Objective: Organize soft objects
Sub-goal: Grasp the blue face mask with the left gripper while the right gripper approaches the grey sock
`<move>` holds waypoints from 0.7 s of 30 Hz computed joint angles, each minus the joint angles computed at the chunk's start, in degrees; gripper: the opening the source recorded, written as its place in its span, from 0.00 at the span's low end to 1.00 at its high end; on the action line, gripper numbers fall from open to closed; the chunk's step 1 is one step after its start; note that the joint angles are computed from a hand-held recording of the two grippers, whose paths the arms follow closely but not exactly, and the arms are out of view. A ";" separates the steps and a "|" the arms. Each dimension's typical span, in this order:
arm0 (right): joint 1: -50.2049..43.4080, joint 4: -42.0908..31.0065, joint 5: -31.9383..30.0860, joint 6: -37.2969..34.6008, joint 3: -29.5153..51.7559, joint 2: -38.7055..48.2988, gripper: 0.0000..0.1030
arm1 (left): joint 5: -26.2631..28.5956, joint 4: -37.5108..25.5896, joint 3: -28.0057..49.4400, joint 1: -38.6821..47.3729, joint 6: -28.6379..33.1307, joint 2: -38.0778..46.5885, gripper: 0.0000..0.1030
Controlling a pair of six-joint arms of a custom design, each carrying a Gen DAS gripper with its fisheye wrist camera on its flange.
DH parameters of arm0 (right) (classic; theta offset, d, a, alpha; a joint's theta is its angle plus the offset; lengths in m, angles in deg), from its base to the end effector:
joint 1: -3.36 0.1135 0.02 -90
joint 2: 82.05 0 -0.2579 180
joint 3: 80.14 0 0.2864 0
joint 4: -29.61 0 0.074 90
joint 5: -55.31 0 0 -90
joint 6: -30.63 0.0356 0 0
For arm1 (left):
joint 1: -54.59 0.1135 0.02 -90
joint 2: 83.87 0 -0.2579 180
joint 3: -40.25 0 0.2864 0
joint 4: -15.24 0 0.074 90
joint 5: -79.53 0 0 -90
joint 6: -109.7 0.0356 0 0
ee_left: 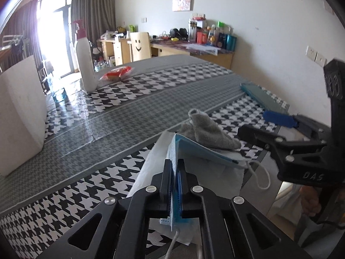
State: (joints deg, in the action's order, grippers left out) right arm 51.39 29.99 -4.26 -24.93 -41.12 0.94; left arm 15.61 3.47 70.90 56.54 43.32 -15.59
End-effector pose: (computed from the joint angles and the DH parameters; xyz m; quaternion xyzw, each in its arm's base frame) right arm 0.1943 0.1890 0.0984 -0.0023 0.8929 0.0692 0.4449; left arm 0.2207 -0.0081 0.0978 0.2486 0.8827 -0.1316 0.3764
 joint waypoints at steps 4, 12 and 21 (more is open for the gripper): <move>-0.01 0.06 -0.22 -0.40 0.51 0.41 0.83 | 2.77 -1.94 -0.21 2.33 0.75 -2.53 0.04; 1.45 -0.77 0.85 -0.45 1.71 0.65 0.83 | 5.62 -4.69 -0.87 5.74 2.19 -5.49 0.04; 2.81 -0.80 0.06 -1.49 4.36 3.22 0.83 | 8.23 -7.11 -2.04 9.11 5.24 -8.49 0.04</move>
State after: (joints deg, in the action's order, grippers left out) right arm 54.20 29.19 -4.20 -26.41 -36.76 4.17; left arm 23.84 -3.64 68.86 65.65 48.56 -24.07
